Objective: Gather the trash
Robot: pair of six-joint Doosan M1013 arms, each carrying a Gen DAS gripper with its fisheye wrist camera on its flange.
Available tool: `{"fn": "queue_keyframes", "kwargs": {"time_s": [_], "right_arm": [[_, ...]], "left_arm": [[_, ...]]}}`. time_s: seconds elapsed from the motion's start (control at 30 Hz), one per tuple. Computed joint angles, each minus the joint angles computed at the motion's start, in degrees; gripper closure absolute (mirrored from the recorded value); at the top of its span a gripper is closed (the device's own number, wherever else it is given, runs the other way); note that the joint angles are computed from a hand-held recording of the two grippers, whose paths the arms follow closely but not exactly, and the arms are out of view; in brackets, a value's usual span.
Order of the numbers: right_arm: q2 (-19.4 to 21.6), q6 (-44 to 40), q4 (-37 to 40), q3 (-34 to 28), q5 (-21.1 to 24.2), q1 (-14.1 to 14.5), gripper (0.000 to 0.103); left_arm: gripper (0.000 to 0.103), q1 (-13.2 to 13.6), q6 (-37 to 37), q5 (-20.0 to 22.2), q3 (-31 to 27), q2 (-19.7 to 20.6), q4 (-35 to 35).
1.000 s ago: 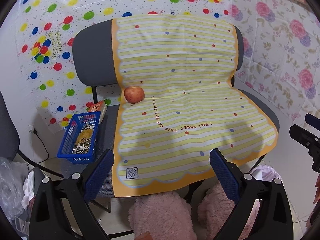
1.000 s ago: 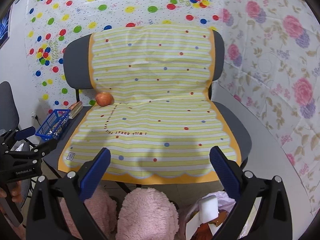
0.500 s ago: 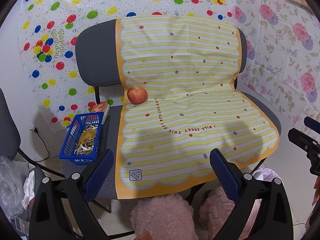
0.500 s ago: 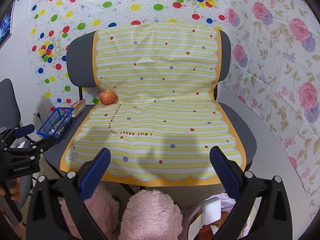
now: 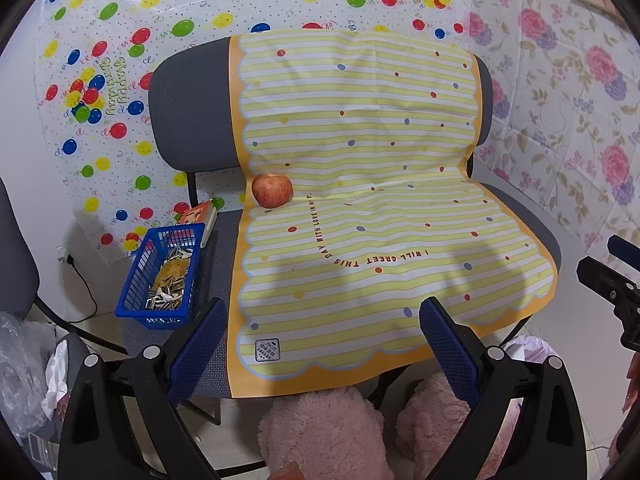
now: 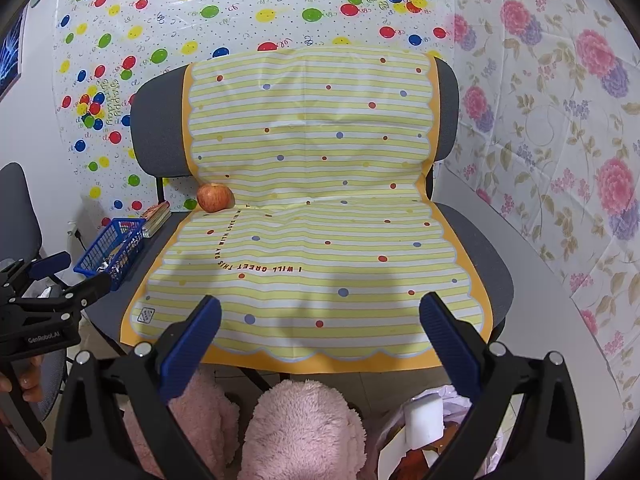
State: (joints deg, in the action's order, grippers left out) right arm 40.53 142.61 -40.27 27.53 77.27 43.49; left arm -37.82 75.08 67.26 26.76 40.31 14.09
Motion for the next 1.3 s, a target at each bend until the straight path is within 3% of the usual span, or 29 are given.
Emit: {"fn": "queue_keyframes", "kwargs": {"time_s": [0.97, 1.3], "right_arm": [[1.21, 0.72, 0.52, -1.77, 1.01, 0.06, 0.006], [0.53, 1.21, 2.32, 0.08, -1.24, -0.82, 0.006]], "left_arm": [[0.008, -0.12, -1.82, 0.75, 0.03, 0.08, 1.61], [0.008, 0.19, -1.0, 1.4, -2.77, 2.22, 1.67]]}}
